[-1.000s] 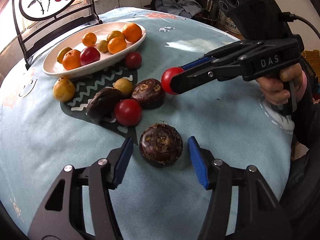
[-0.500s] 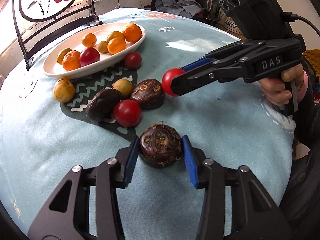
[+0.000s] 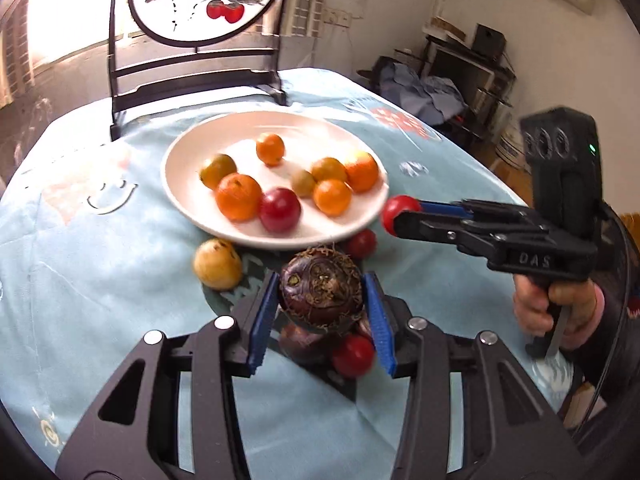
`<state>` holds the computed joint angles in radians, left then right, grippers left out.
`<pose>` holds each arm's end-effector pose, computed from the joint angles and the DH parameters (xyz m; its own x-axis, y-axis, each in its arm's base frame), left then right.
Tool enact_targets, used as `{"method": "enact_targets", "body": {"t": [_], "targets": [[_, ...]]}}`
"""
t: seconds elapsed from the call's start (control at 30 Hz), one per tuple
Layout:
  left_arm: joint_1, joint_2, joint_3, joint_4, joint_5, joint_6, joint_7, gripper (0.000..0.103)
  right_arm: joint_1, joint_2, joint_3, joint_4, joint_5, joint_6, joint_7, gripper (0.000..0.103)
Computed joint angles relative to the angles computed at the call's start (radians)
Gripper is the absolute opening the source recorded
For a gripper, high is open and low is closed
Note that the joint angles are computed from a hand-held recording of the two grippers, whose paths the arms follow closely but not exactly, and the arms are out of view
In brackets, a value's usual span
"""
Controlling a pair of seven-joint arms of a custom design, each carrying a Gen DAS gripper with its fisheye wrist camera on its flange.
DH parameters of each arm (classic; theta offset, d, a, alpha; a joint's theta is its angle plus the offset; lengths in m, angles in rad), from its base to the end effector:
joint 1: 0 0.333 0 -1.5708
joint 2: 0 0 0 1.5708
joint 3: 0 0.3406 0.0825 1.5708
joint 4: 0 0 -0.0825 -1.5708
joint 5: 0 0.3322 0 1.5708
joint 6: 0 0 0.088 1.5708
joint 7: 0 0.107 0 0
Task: Organize fruits
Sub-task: 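Place the red tomato on the plate with right gripper while left places the passion fruit, then grasp a wrinkled dark passion fruit with right gripper while left grasps a brown date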
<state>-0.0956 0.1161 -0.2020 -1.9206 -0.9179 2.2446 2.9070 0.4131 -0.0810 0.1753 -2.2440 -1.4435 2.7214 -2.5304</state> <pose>0.5379 -0.1837 0.5116 -0.9096 -0.3695 0.1897 -0.3893 0.5993 -0.6995 0.3863 0.3039 0.4903 -0.1658 -0.9203 -0.3543 -0.5255 0.3865 -0.7579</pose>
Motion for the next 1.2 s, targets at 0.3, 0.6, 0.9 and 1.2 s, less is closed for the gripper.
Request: {"method": "enact_targets", "body": {"t": [0.3,0.6,0.9,1.2], "targets": [[-0.108,0.184,-0.067,0.219,0.142,0.264,-0.271,0.044,-0.014,0.060,-0.029,0.070,0.037,-0.201,-0.087,0.031],[-0.108,0.208,-0.134,0.203,0.208,0.461,-0.309,0.079,-0.029,0.072,-0.052,0.077,0.057,-0.174,-0.129,0.035],[-0.034,0.059,-0.129,0.063,-0.015,0.470,-0.121,0.101,-0.007,0.024,-0.016,0.063,0.048,-0.104,-0.144,0.064],[-0.039,-0.004,-0.051,-0.088,-0.137,0.544,0.006,0.101,0.023,0.085,-0.018,0.078,0.295,0.021,-0.450,0.067]]}}
